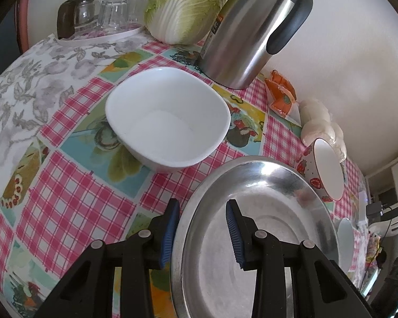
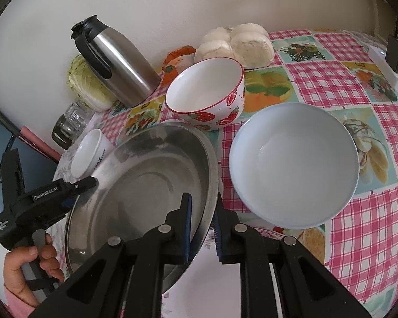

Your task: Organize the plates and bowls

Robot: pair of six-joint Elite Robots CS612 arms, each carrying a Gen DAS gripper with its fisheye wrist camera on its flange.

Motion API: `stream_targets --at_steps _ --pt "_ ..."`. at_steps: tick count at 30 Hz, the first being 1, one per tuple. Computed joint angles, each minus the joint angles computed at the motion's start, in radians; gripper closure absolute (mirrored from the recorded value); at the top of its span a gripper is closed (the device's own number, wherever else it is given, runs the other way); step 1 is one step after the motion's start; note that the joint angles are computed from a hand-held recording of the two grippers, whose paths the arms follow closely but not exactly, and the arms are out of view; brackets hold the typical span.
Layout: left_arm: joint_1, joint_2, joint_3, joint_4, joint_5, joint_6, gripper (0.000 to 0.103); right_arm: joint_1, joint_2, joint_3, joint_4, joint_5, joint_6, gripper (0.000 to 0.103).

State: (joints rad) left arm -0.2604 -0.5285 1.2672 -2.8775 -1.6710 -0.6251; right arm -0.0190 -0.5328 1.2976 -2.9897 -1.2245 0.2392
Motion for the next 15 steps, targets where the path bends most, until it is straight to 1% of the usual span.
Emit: stream_targets --at_steps 5,9,11,12,13,15 --pt "0.002 0.005 -0.009 0.024 -0.018 0.001 0.064 0.006 0.005 -0.014 0.035 -0.036 -0.008 0.086" --pt "0.006 0.004 -0.010 0.038 -0.041 -0.010 0.064 0.008 0.004 -0.017 0.047 -0.050 -0.019 0.086" --pt "0.006 0.001 -0.011 0.057 -0.044 -0.007 0.062 0.010 0.003 -0.018 0.053 -0.058 -0.023 0.086" --pt "0.006 -0.001 -0.011 0.064 -0.043 -0.005 0.062 0.011 0.002 -0.019 0.061 -0.063 -0.024 0.084" --pt "0.006 -0.004 -0.009 0.072 -0.041 -0.004 0.062 0.012 0.001 -0.020 0.066 -0.063 -0.027 0.077" --pt "0.005 -0.009 -0.008 0.093 -0.036 0.000 0.059 0.016 -0.003 -0.020 0.076 -0.078 -0.039 0.070"
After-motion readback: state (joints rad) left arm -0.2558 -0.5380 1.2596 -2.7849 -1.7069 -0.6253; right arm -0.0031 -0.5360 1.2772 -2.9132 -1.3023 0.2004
